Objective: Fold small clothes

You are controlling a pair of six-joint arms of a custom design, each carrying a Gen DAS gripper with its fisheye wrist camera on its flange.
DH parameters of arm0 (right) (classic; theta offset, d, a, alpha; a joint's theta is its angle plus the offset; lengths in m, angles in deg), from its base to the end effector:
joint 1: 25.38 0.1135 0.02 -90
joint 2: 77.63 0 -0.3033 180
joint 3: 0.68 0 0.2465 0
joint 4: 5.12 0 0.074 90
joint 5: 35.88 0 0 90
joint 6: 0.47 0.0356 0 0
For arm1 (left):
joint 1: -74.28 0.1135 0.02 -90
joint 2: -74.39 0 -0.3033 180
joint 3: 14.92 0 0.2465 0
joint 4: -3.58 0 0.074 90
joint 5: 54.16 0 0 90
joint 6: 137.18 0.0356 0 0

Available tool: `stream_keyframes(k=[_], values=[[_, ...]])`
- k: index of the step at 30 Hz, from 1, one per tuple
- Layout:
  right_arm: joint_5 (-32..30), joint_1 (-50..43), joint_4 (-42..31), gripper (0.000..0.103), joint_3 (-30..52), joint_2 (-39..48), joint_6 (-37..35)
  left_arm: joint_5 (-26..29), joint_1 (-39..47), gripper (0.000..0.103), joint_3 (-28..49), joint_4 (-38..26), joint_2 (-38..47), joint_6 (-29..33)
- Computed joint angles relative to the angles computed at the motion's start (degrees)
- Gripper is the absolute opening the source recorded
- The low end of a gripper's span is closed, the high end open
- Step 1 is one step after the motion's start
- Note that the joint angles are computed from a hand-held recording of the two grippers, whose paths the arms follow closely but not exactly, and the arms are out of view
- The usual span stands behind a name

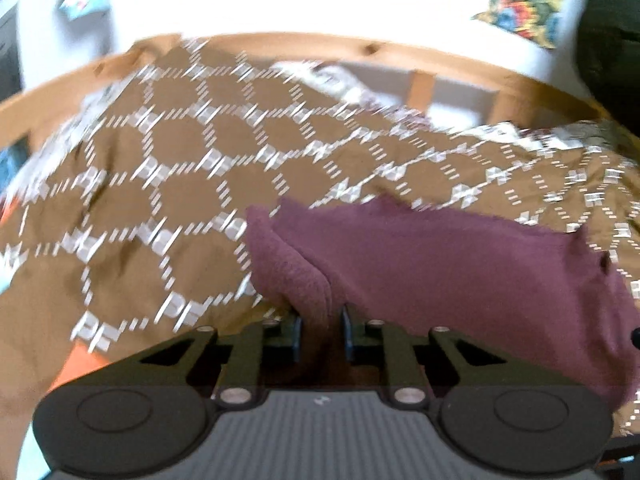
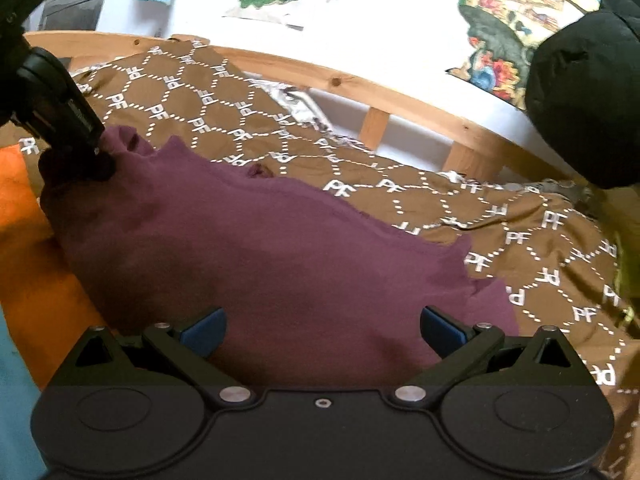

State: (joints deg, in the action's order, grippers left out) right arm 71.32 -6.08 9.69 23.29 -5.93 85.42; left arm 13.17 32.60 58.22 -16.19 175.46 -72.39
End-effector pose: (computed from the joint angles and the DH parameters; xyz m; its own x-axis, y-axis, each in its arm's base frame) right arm 0.1745 0.0500 0.1604 -0.5058 -0.2497 -0.8258 -0.1180 0.9682 -0.2205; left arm 0.2839 -0.2344 0.2167 -0.6786 0.0780 -0.7303 0.1446 0.9891 -0.0287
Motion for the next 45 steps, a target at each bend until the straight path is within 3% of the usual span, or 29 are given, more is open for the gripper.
stream_keyframes(k=[10, 16, 17, 19, 28, 29, 31, 32, 33, 36, 41, 45], values=[[-8.18, -16.91, -8.26, 0.102, 2.75, -9.02, -2.80, 3.72, -7.06, 0.019, 13.79, -3.20, 3.97, 10.53], [-11.91, -25.92, -5.41, 0.102, 3.47, -5.70, -3.75, 6.24, -11.18, 0.019, 16.72, -1.97, 7.98, 12.02], [-12.17, -27.03, -4.83, 0.102, 3.54, -4.96, -4.04, 7.75, -11.53, 0.009, 16.61, -1.00, 8.47, 11.57], [-12.49, -29.20, -3.71, 0.102, 3.78, -3.53, -4.62, 11.72, -12.07, 0.007, 16.43, -0.59, 9.11, 10.74], [-21.35, -40.65, -1.52, 0.102, 5.10, -1.41, 0.99, 12.50, -16.48, 0.007, 18.17, -1.49, 13.60, 14.35], [-22.04, -41.02, -1.33, 0.102, 5.09, -1.35, 0.84, 12.10, -16.89, 0.011, 17.68, -1.14, 13.54, 14.22], [-23.68, -42.03, -0.71, 0.102, 5.04, -0.93, 0.51, 12.15, -17.33, 0.030, 15.65, 0.25, 12.24, 13.77], [-24.52, -42.39, -0.63, 0.102, 4.93, -1.03, 0.47, 11.98, -17.57, 0.051, 14.51, 1.42, 11.43, 13.28], [-25.34, -42.79, -0.42, 0.102, 4.89, -0.91, 0.43, 11.96, -17.80, 0.065, 12.59, 3.69, 10.27, 12.77], [-26.95, -43.29, 0.09, 0.102, 4.86, -0.93, 0.61, 14.45, -17.70, 0.084, 8.30, 9.32, 7.03, 12.40], [-33.85, -45.26, 4.53, 0.102, 3.23, -0.91, 1.35, 10.02, -18.24, 0.101, 3.91, 13.44, 2.22, 10.77], [-43.13, -47.13, 5.81, 0.102, 2.91, -0.88, 3.41, 3.46, -18.75, 0.102, 1.43, 14.42, 0.50, 9.89]])
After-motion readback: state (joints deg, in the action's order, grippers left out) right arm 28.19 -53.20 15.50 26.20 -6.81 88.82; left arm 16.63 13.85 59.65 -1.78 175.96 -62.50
